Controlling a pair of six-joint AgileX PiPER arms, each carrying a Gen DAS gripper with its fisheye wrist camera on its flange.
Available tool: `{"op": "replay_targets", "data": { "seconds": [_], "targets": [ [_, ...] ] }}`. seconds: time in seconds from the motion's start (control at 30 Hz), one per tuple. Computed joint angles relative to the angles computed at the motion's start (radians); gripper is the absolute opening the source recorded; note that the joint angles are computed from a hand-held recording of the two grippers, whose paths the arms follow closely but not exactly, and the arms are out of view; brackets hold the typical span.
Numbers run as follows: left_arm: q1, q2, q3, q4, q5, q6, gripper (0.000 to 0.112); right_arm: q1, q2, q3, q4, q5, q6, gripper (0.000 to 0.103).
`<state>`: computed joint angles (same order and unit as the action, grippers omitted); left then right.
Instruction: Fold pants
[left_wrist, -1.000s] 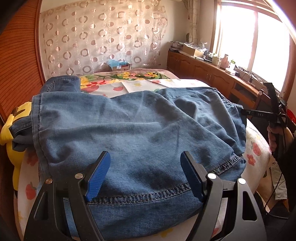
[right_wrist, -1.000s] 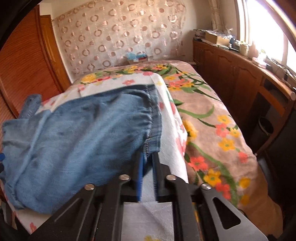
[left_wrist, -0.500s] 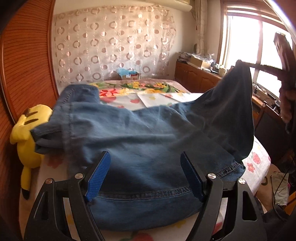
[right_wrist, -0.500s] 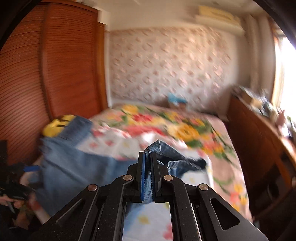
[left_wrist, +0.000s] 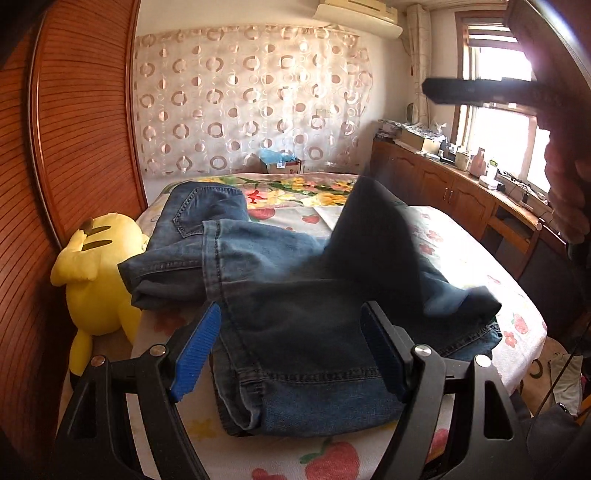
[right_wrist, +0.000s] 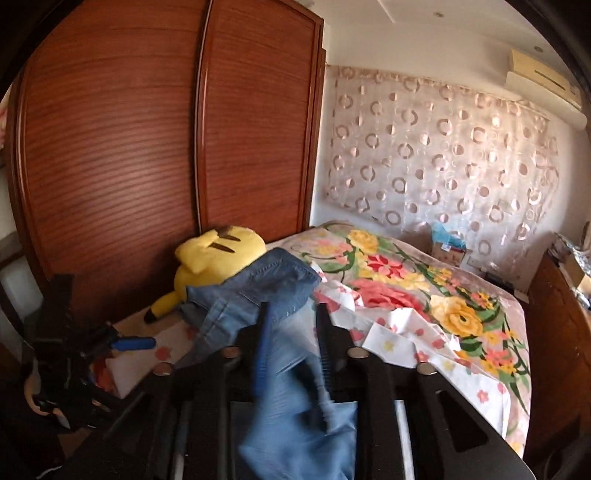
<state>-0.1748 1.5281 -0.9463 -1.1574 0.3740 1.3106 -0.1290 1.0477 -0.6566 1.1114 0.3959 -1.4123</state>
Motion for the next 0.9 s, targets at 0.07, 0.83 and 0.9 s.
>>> {"op": "replay_targets", "data": {
  "seconds": [0.07,0.83,0.9],
  "targets": [
    [-0.001,0.005,-0.003,0.002,0.003,-0.002,0.079,-0.033,0.035,-0.018,0.014,0.022,-0.016,0.031],
    [-0.076,0.244,-0.16,0.166,-0.018,-0.132,0.036,0.087,0.506,-0.358,-0.61,0.04,0.804,0.048],
    [-0.067,0.229,-0.14,0.075,-0.005,-0.037,0.026,0.087,0.533,-0.404,-0.629,0.081,0.842,0.048]
  ]
}}
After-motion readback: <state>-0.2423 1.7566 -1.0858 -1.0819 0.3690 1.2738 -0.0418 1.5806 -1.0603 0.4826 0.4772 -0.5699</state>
